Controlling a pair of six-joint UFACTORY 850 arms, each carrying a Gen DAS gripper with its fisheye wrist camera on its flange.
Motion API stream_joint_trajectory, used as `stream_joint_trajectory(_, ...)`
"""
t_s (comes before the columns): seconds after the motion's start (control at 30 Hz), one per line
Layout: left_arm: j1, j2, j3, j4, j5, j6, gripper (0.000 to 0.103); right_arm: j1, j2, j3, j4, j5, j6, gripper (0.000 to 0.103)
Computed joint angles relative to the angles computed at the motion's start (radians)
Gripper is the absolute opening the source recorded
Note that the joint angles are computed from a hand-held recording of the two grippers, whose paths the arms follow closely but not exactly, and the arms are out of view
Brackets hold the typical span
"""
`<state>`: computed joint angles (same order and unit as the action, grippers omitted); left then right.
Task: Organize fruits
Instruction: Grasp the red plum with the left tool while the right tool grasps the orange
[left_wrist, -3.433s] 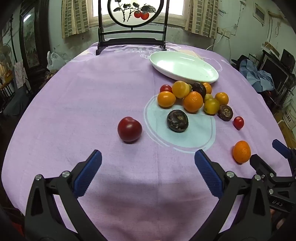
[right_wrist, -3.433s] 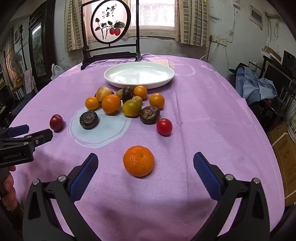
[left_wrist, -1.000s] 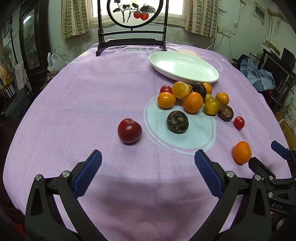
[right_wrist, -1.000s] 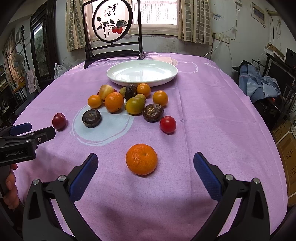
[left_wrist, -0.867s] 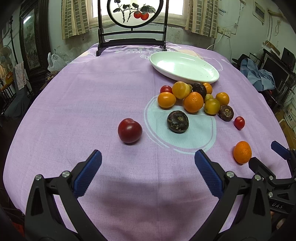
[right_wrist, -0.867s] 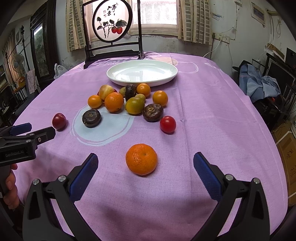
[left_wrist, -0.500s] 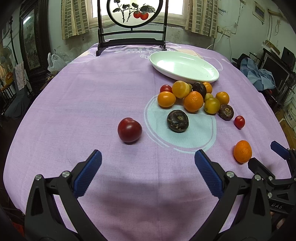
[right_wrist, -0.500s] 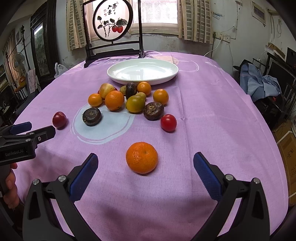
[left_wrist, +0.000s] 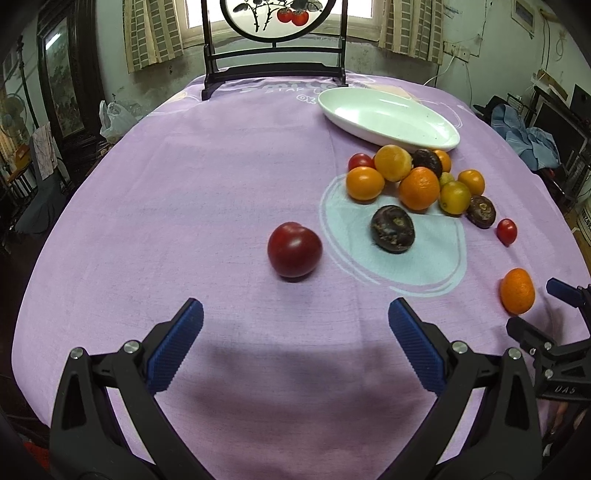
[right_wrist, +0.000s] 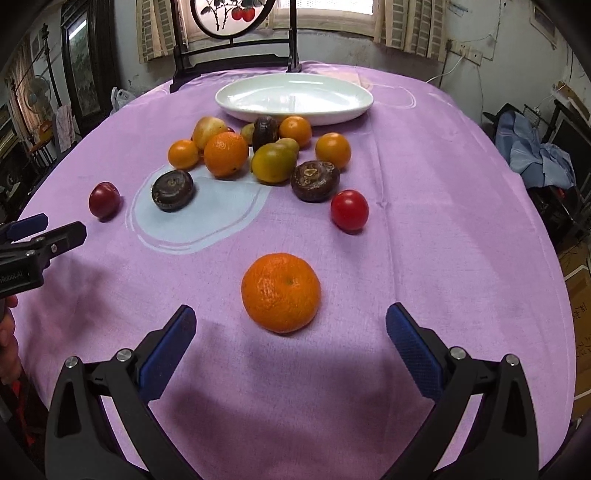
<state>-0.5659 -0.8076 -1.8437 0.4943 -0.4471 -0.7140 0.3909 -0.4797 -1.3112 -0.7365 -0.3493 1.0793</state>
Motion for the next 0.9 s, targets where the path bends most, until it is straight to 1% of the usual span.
stream_joint_trajectory(0.07,0.005,-0.006,-0.007,-0.012,-0.002,0.019,0.101,0.003,-0.019,-0.023,0.016,-0.022,-0.033,0.100)
stream_joint_trajectory(0.13,0.010,-0.014,-0.017,-0.016,-0.011,0.033,0.101,0.004,-0.038,-0.044,0.058,-0.039,-0.077,0.080)
stream_joint_trajectory(0.17,0.012,-0.020,-0.024,-0.027,-0.014,0.045,0.101,0.005,-0.050,-0.058,0.071,-0.062,-0.088,0.065)
stream_joint_trajectory(0.23,0.020,-0.036,-0.049,-0.062,-0.025,0.081,0.101,0.007,-0.049,-0.054,0.047,-0.052,-0.080,0.063)
stream_joint_trajectory(0.3,0.025,-0.054,-0.075,-0.073,-0.037,0.096,0.101,0.003,-0.039,-0.038,0.062,-0.019,-0.103,0.049)
stream_joint_trajectory(0.33,0.027,-0.069,-0.098,-0.084,-0.052,0.114,0.101,0.004,-0.036,-0.036,0.039,-0.020,-0.084,0.046)
stream_joint_trajectory(0.4,0.031,-0.101,-0.148,-0.108,-0.087,0.150,0.101,-0.007,-0.023,-0.015,0.066,0.016,-0.105,0.044)
stream_joint_trajectory(0.53,0.033,-0.151,-0.232,-0.134,-0.122,0.206,0.099,-0.027,0.000,0.019,0.150,0.079,-0.177,0.044)
stream_joint_trajectory(0.63,0.036,-0.191,-0.298,-0.199,-0.151,0.286,0.089,-0.036,0.011,0.037,0.197,0.115,-0.221,0.044)
stream_joint_trajectory(0.7,0.043,-0.223,-0.349,-0.266,-0.181,0.348,0.075,-0.039,0.015,0.043,0.223,0.129,-0.245,0.044)
stream_joint_trajectory(0.77,0.048,-0.248,-0.386,-0.316,-0.202,0.390,0.069,-0.041,0.017,0.047,0.236,0.139,-0.260,0.044)
stream_joint_trajectory(0.83,0.047,-0.251,-0.390,-0.306,-0.193,0.386,0.066,-0.043,0.021,0.052,0.262,0.148,-0.287,0.044)
stream_joint_trajectory(0.87,0.047,-0.256,-0.398,-0.309,-0.192,0.390,0.056,-0.044,0.022,0.054,0.275,0.151,-0.300,0.044)
stream_joint_trajectory(0.9,0.048,-0.255,-0.397,-0.318,-0.181,0.401,0.039,-0.044,0.022,0.055,0.277,0.153,-0.303,0.044)
